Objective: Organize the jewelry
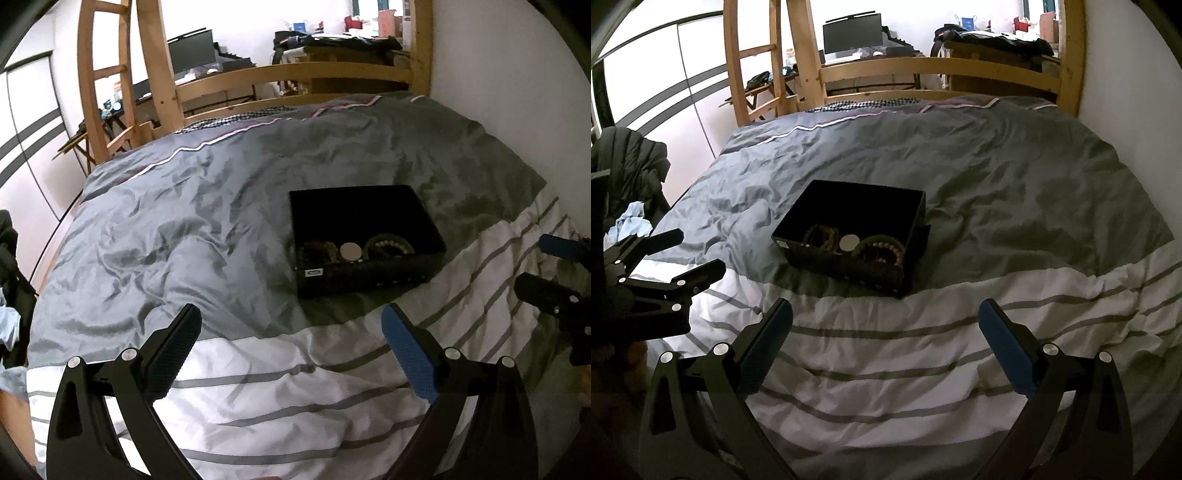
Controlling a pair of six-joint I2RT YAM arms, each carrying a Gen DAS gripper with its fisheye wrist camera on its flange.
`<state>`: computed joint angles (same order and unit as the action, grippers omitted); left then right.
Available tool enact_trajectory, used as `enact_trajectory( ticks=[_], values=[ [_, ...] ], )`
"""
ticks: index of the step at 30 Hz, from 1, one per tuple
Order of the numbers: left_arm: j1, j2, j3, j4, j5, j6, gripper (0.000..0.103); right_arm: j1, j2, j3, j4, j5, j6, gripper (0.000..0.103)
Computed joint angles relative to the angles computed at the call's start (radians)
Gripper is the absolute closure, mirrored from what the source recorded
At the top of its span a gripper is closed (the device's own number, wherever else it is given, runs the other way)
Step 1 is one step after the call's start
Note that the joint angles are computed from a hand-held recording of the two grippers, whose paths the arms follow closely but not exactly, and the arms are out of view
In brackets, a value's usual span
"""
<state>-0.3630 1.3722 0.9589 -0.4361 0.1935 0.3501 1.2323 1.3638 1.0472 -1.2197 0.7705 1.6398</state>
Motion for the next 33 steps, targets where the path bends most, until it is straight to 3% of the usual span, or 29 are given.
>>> enact_trajectory(
  ticks=[5, 13, 33],
  values=[
    [-0.005, -0.002, -0.005, -0.004, 0.005, 0.001, 0.007, -0.005, 0.006, -0.005, 0.017, -0.009, -0.014, 0.004],
    [-0.028, -0.015, -0.022, 0.019, -0.072, -0.015, 0.007, -0.006, 0.009, -0.01, 0.026, -0.01, -0.015, 0.004],
    [-0.033, 0.003, -0.011, -0.013, -0.055, 0.006, 0.007, -0.008, 0.003, -0.018, 0.038, -0.014, -0.023, 0.004]
  ],
)
